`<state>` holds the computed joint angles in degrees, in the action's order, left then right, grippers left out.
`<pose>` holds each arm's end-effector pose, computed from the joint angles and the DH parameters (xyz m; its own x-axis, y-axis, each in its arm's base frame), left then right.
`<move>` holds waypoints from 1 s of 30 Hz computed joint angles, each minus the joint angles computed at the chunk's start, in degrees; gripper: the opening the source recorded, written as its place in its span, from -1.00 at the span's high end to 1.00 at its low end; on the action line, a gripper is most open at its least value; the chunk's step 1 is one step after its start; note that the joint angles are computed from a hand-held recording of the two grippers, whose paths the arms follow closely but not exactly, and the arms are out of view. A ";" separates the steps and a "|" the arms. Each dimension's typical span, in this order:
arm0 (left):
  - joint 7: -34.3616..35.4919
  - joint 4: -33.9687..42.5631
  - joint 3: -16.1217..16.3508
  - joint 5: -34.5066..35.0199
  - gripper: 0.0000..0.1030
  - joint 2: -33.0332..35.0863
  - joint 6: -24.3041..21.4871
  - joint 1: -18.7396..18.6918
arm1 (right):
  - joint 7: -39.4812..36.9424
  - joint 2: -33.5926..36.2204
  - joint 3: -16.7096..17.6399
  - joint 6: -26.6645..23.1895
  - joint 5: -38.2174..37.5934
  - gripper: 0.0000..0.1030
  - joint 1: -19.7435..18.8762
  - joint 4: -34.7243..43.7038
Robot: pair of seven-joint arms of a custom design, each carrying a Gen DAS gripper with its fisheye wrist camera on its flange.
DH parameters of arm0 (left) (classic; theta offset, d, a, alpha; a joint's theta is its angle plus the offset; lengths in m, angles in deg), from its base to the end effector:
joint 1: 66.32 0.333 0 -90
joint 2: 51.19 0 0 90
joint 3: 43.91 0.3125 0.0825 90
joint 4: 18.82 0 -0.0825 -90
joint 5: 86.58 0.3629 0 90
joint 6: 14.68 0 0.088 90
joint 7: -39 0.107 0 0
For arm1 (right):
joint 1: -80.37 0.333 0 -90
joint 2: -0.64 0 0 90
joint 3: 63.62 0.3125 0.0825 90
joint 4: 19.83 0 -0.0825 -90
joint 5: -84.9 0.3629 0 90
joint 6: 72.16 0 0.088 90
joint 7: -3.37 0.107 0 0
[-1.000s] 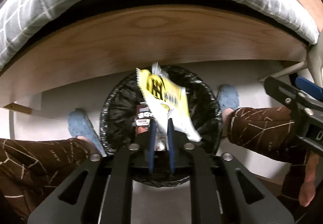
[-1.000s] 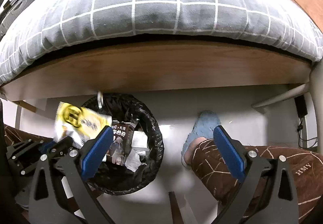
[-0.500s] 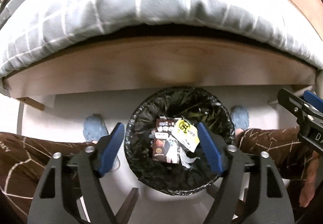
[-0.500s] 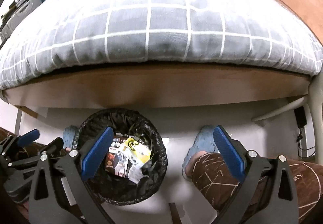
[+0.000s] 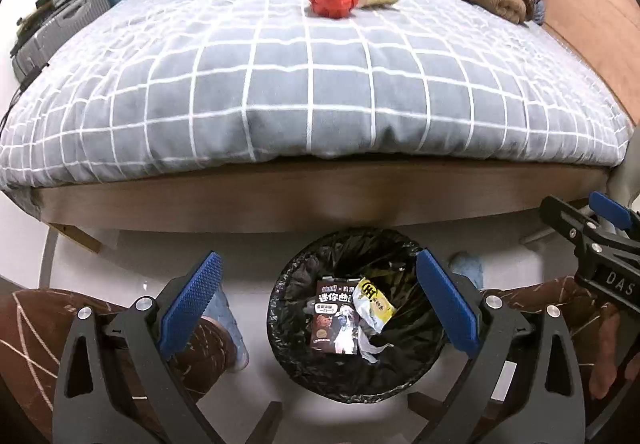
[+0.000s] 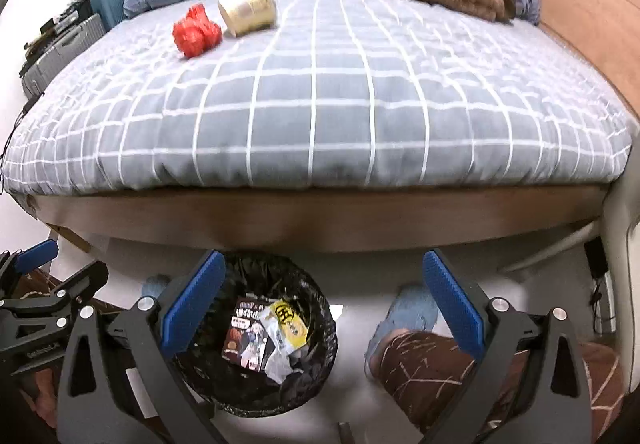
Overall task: Collect trash
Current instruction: 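Move both open tools back up to the red bag and cup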
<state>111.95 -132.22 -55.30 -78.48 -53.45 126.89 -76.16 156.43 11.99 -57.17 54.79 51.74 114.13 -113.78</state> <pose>0.5293 -0.2077 0.5464 -0.1647 -0.9863 0.0129 -0.8456 0.1345 -0.5166 0.5016 0.3927 0.5454 -0.1335 -0.9908 -0.0215 -0.8041 0.1210 -0.5820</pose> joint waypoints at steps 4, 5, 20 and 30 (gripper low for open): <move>-0.27 1.79 0.28 -0.46 -0.89 -0.30 -0.36 0.32 | 0.64 -0.31 -0.21 -0.15 -0.98 -0.85 0.06 1.60; -0.39 2.02 0.32 -0.33 -0.89 -0.36 -0.13 0.40 | 0.66 -0.39 -0.24 -0.11 -1.08 -0.85 0.01 2.11; -1.36 19.47 1.00 1.82 -0.89 8.79 -5.64 0.37 | -7.94 6.63 -2.13 -3.69 0.73 -0.85 -0.41 17.35; -1.50 44.87 2.70 4.55 -0.89 25.03 -14.02 -2.78 | -17.19 18.69 -6.57 -8.18 5.72 -0.85 0.09 37.15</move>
